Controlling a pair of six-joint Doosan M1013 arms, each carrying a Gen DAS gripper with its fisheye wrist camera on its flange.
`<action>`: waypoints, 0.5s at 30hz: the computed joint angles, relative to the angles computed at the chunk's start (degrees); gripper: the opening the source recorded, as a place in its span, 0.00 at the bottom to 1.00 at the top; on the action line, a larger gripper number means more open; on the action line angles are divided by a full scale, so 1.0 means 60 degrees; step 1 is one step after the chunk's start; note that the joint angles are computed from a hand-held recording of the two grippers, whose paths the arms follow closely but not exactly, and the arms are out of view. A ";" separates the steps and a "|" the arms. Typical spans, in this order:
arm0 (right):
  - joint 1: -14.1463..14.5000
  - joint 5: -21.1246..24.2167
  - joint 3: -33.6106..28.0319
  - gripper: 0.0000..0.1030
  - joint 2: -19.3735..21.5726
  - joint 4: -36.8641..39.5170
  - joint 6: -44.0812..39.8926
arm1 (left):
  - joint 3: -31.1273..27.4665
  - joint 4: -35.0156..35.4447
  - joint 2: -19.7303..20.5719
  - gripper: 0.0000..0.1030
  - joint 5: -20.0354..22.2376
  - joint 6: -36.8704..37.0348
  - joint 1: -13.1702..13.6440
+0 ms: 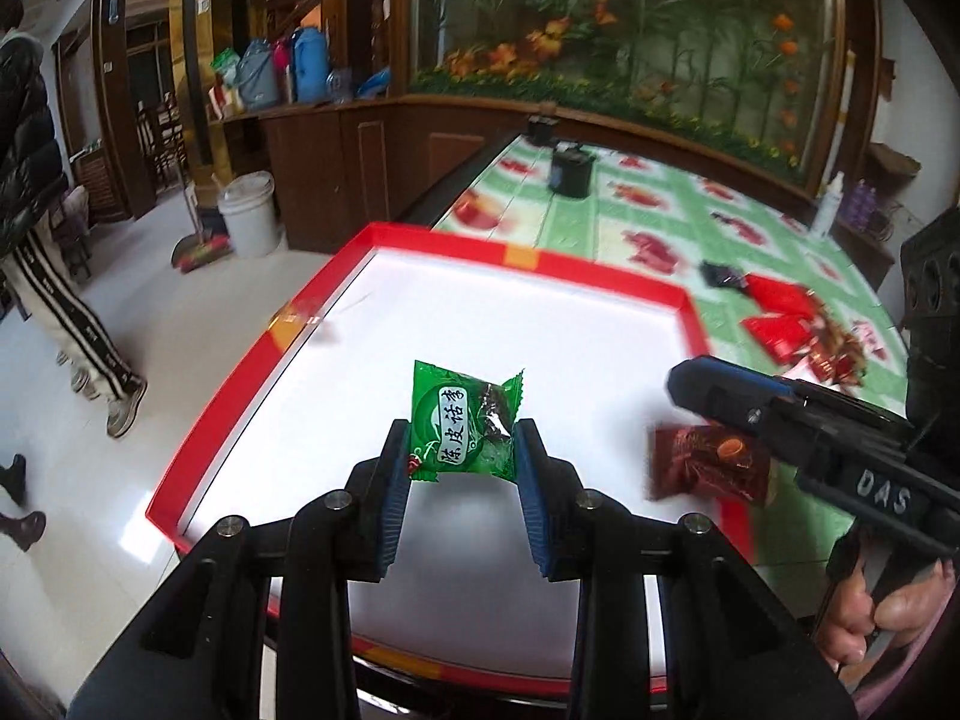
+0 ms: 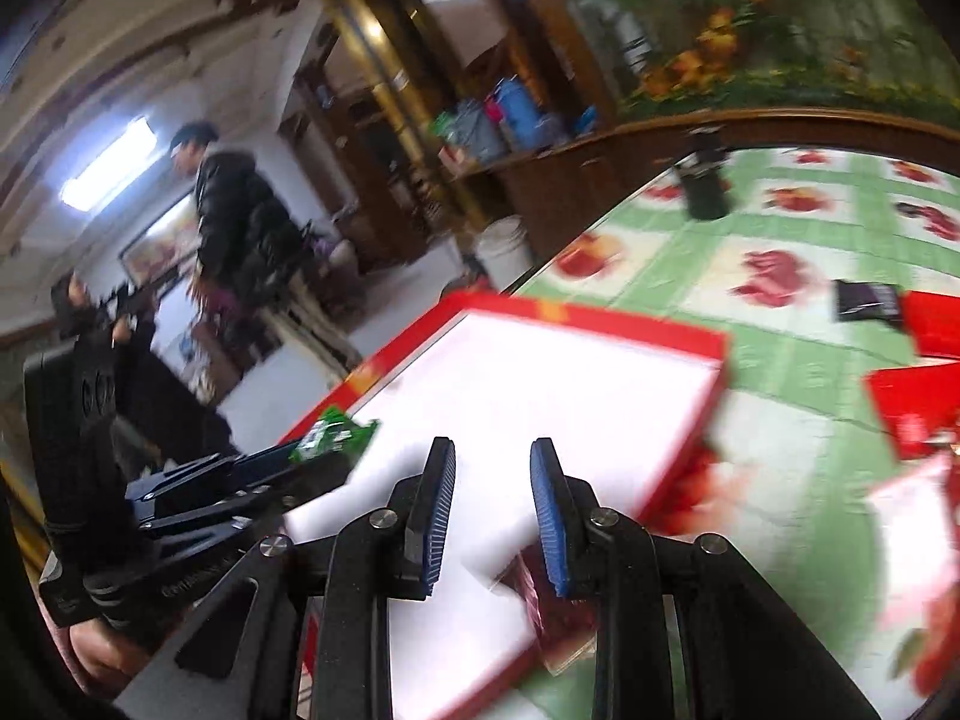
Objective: Organize snacks
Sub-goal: 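Carry both packets over the white box and open both grippers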
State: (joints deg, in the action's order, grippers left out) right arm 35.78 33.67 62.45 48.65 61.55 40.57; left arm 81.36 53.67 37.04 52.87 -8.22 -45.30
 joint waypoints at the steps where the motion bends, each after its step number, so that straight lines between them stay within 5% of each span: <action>1: 0.0067 0.0117 -0.0139 0.26 0.0089 -0.0195 0.0162 | 0.0037 -0.0104 -0.0017 0.31 -0.0010 0.0021 0.0012; 4: 0.0096 0.0720 -0.0393 0.30 0.0239 -0.0268 0.0417 | 0.0118 -0.0242 -0.0051 0.36 0.0034 -0.0032 0.0019; 7: -0.0084 0.1174 -0.0429 0.53 0.0294 0.0617 0.0218 | 0.0039 -0.0297 -0.0027 0.44 0.0298 0.0045 -0.0004; 11: -0.0360 0.0362 0.0183 0.53 -0.0063 0.1622 -0.0369 | 0.0035 -0.0033 -0.0058 0.65 0.0565 -0.0157 -0.0087; 15: -0.0750 -0.0765 0.1015 0.57 -0.0552 0.2111 -0.0693 | 0.0044 0.0532 -0.0128 0.65 0.0166 -0.0373 -0.0195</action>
